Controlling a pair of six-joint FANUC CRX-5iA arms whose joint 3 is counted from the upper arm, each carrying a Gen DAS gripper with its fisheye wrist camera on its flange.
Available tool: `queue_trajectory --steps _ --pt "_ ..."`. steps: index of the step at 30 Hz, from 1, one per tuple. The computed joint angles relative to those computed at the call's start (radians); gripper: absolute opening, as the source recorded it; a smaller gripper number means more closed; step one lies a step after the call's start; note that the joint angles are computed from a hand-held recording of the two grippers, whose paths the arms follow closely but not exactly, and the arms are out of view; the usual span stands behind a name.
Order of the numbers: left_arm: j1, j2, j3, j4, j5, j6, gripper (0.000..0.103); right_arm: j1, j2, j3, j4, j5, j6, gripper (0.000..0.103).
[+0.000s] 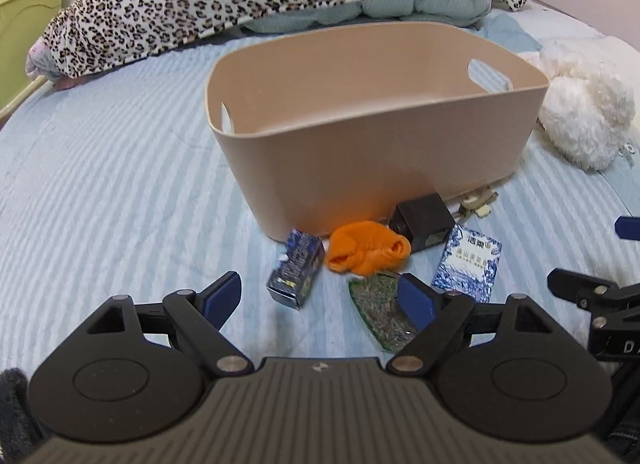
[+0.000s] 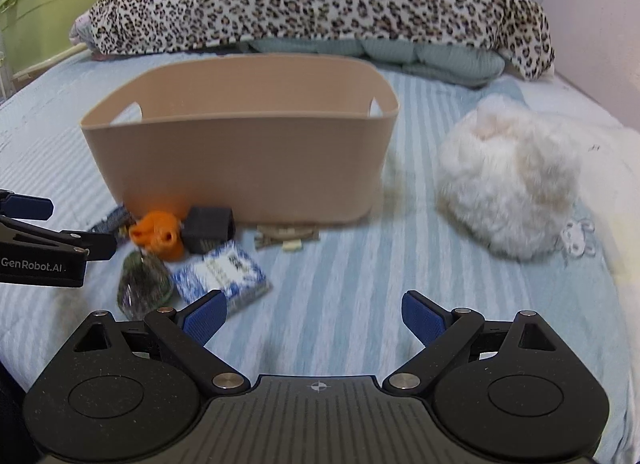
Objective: Organize objects
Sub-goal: 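Grasp the blue-and-white tea box with the right gripper while the left grasps the green tea bag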
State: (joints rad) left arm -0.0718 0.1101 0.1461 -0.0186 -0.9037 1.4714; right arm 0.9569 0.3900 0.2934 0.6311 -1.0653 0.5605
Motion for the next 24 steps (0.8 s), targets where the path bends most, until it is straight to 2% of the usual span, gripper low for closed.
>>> queue_trajectory --steps 10,12,14,17,24 --pt "-0.002 0.058 0.004 0.058 -0.006 0.016 0.086 -0.021 0.029 0.010 -0.085 0.008 0.044 0.096" --pt "-0.004 0.067 0.002 0.064 -0.002 0.015 0.093 -0.025 0.036 0.016 -0.098 0.009 0.055 0.096" --pt "-0.004 0.075 0.001 0.070 -0.005 0.009 0.093 -0.027 0.042 0.021 -0.110 0.008 0.066 0.096" --pt "0.014 0.087 -0.013 0.133 -0.027 -0.020 0.093 -0.030 0.051 0.031 -0.130 0.010 0.086 0.096" --pt "0.009 0.083 -0.009 0.059 -0.015 0.039 0.093 -0.034 0.070 0.065 -0.176 0.032 0.145 0.099"
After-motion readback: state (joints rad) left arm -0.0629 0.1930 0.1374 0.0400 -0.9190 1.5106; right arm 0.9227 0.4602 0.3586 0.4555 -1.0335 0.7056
